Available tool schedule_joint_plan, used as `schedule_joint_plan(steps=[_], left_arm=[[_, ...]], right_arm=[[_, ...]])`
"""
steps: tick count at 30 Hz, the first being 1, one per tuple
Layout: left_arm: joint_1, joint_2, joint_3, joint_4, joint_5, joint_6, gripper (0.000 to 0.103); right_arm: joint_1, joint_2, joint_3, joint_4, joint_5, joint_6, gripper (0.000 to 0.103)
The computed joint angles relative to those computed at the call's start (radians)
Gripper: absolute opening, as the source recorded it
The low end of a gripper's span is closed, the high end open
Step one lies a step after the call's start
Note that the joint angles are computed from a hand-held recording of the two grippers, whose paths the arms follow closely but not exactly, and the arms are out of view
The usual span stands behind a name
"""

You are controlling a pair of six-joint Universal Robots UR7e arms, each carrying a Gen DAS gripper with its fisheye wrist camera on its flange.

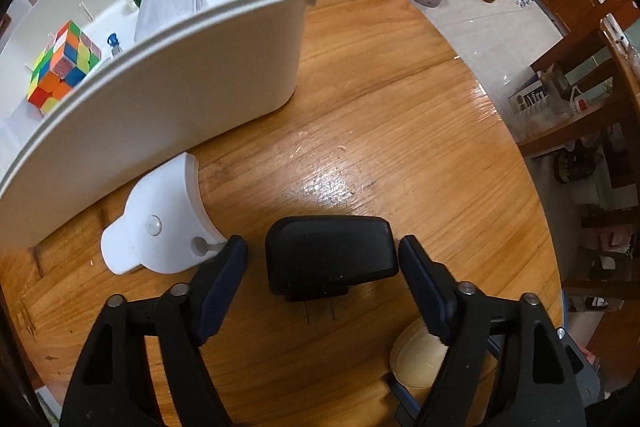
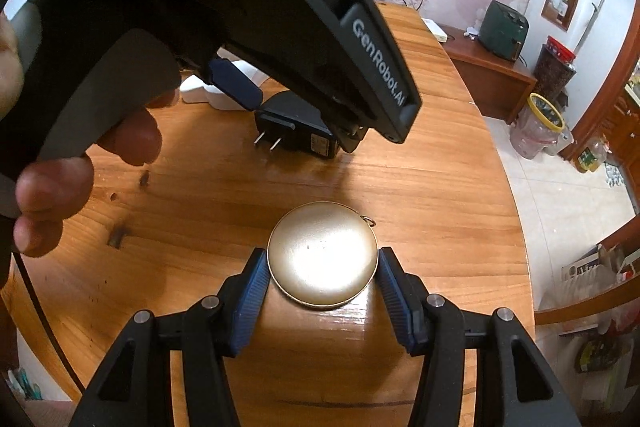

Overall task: Organize rigid objects
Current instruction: 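Grasp the black plug adapter with the left gripper while the right grasps the gold compact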

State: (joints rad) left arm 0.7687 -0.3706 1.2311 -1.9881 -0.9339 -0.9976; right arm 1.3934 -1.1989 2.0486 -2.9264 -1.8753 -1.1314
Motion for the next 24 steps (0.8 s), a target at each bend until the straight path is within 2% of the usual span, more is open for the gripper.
schedule_joint_plan(steps=[3, 12, 21, 24], left_arm=[[-0.005, 0.002, 0.001, -0.008, 0.008, 0.01, 0.067], [-0.021, -0.028, 0.052, -0.037, 0.003, -0.015, 0.067], [-0.079, -0.158, 0.199, -0.098, 0.053, -0.087, 0.067], [-0.099, -0.214, 0.236, -0.076, 0.083, -0.134, 0.067]], right_arm=[[0.003, 0.002, -0.002, -0.001, -0.009, 0.007, 0.055], [0.006, -0.011, -0.005, 0.027, -0.022, 0.006, 0.055], [0.018, -0.051, 0.013, 0.068, -0.008, 0.008, 0.055], [0.029, -0.07, 0.012, 0.098, 0.0, 0.016, 0.055]])
